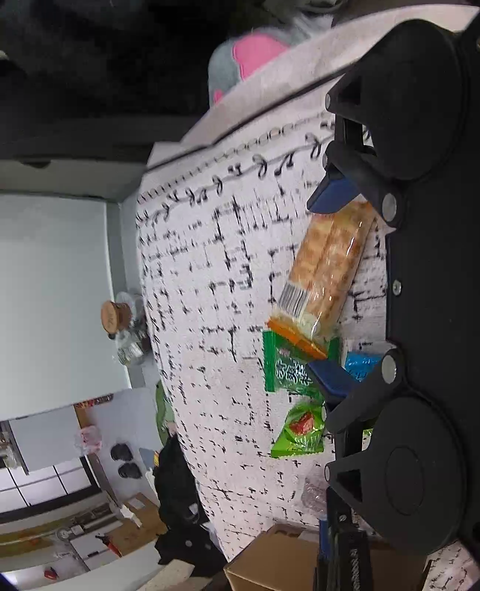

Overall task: Organize snacks
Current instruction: 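Grasp clear purple packet with left tool while right tool grasps orange biscuit, then carry both held snacks over the box and open both tools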

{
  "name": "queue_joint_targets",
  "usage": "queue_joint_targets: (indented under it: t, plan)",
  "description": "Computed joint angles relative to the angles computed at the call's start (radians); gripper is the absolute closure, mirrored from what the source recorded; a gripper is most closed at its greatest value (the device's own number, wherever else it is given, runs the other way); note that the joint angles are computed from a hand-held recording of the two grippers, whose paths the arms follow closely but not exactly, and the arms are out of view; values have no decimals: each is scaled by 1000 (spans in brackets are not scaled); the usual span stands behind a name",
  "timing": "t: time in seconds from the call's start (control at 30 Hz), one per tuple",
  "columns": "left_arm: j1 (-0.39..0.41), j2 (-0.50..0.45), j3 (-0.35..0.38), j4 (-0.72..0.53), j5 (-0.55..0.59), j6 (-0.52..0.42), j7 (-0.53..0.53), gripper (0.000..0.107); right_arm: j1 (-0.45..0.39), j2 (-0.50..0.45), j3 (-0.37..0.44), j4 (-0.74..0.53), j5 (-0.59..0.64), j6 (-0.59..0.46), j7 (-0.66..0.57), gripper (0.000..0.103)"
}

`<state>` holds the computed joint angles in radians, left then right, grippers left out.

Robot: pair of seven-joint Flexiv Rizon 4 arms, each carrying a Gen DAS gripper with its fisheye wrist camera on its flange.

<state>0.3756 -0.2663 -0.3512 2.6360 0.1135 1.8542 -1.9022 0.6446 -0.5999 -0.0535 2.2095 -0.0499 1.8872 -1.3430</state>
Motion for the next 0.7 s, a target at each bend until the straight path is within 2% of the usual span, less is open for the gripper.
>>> queue_joint_targets:
  t: [0.1, 0.23, 0.3, 0.37, 0.5, 0.53, 0.57, 0.7]
  plan:
    - [35, -1, -31, 6, 16, 9, -7, 74, 99, -24, -99, -7, 29, 5, -37, 10]
    - [50, -5, -40, 10, 27, 14, -17, 74, 77, -47, -86, -25, 28, 2, -47, 11]
    - [74, -7, -58, 14, 36, 18, -26, 74, 55, -44, -71, -32, 25, -25, -38, 15]
    - [79, -6, -58, 17, 42, 27, -33, 74, 29, -32, -48, -28, 17, -42, -22, 31]
    - [100, -10, -73, 20, 65, 38, -51, 74, 38, 3, -59, 2, 0, -78, -10, 48]
    - [110, -11, -83, 22, 73, 41, -55, 74, 28, 10, -48, 4, -7, -93, -2, 66]
    - [126, -11, -95, 26, 82, 44, -60, 74, 8, 19, -29, 6, -15, -106, 10, 70]
    - [172, 2, -128, 38, 109, 58, -80, 74, 21, 55, -36, 42, -36, -111, 40, 71]
